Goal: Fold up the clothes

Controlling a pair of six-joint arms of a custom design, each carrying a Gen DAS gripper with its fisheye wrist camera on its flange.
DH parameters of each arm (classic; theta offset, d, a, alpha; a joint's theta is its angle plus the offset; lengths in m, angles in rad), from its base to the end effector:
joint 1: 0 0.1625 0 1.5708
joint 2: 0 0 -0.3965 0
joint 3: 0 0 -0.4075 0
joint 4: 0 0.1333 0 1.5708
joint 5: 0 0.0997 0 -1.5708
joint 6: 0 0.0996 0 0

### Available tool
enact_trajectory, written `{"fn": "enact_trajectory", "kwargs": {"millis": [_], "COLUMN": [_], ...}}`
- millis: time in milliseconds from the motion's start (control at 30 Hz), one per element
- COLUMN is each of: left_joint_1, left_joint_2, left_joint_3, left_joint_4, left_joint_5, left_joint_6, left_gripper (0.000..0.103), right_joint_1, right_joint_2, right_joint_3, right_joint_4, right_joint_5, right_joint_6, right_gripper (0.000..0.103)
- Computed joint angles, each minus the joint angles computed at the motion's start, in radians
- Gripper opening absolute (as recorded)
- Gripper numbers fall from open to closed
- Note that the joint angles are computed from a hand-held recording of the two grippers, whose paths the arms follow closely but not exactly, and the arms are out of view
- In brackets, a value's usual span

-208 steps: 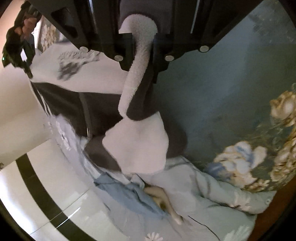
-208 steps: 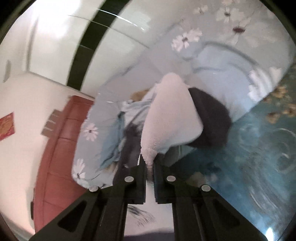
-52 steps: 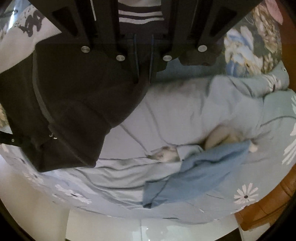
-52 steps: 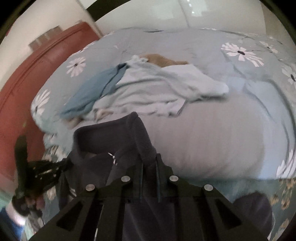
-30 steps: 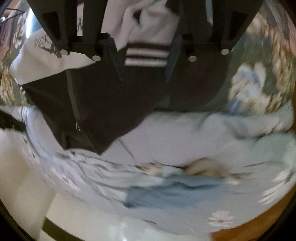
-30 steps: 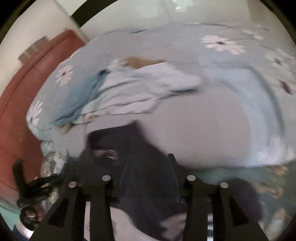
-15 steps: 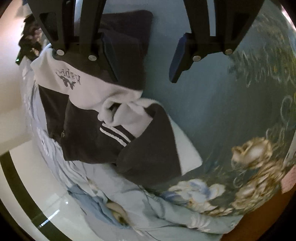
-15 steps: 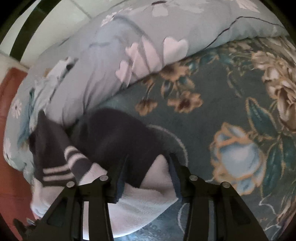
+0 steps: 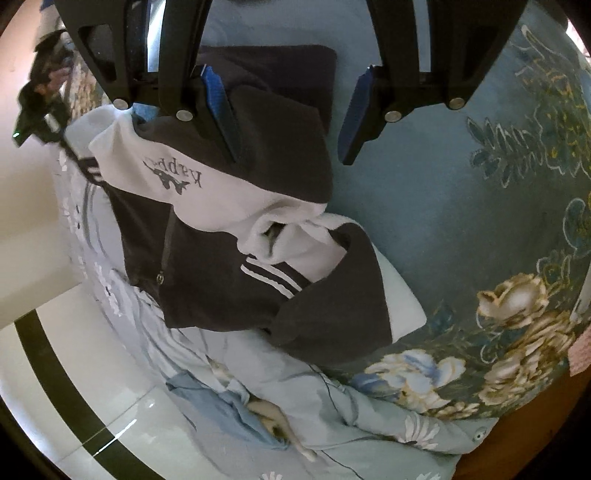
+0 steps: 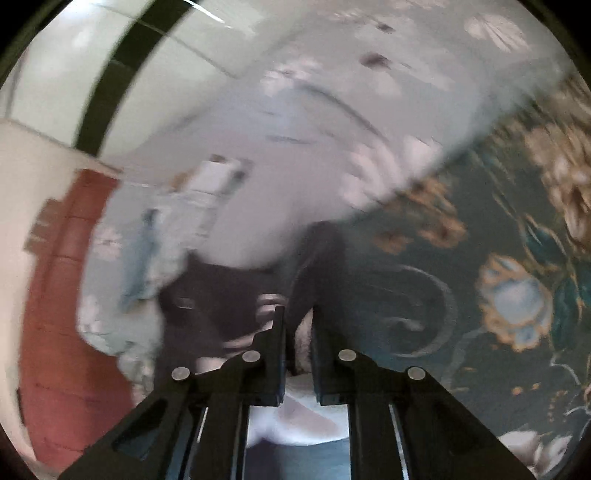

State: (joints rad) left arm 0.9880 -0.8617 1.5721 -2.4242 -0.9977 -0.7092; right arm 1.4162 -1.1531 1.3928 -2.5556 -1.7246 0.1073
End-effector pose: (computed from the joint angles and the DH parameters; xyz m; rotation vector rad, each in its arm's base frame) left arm -0.2166 -0.6689 0.1291 -0.2272 2.6890 -0.6329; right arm 0.0094 -0.7066 0.4234 -0.4456 -2.7427 1.0800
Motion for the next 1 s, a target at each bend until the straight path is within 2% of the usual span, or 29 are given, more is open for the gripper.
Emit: {"fn": "enact_trajectory", "kwargs": {"millis": [133, 233, 400, 467, 567, 633, 700, 767, 867, 1000], "left_joint_1": [0.002, 0.001, 0.006, 0.011, 0.017, 0.021, 0.025, 0.029, 0.030, 0.027], "left_joint_2": [-0.014, -0.029, -0.055, -0.061, -0.057, -0.052, -0.045, -0.034, -0.018, 0.001], "left_joint_3": [0.029, 0.044, 0.058, 0.058, 0.054, 0.050, 0.045, 0.038, 0.025, 0.003], "left_joint_4": [-0.013, -0.004, 0.023, 0.033, 0.038, 0.038, 0.037, 0.040, 0.055, 0.096], "left_joint_5": [-0.017, -0.015, -0.008, -0.021, -0.024, -0.027, -0.033, -0.042, -0.053, -0.051], "left_joint_6": [-0.022, -0.031, -0.046, -0.031, -0.025, -0.021, -0.021, -0.025, -0.026, -0.020], "left_gripper": [0.059, 0.059, 0.059, 0.059, 0.060, 0.060, 0.060, 0.060, 0.060, 0.061], "right_joint_1": [0.078, 0.130, 0.168, 0.167, 0.155, 0.147, 0.145, 0.135, 0.117, 0.066], "right_joint_2": [0.089, 0.192, 0.316, 0.316, 0.286, 0.253, 0.212, 0.202, 0.204, 0.262], "right_joint_3": [-0.060, -0.123, -0.175, -0.150, -0.129, -0.112, -0.083, -0.099, -0.145, -0.271], "right_joint_4": [-0.035, -0.022, 0.074, 0.092, 0.126, 0.127, 0.077, 0.067, 0.065, 0.207], "right_joint_5": [0.069, 0.064, -0.025, -0.042, -0.001, 0.031, 0.030, -0.015, -0.096, -0.113], "right_joint_6": [-0.010, -0.029, -0.005, -0.021, -0.069, -0.117, -0.177, -0.200, -0.224, -0.193], "right_gripper": [0.011, 0.011, 0.012, 0.014, 0.021, 0.034, 0.043, 0.048, 0.050, 0.050]}}
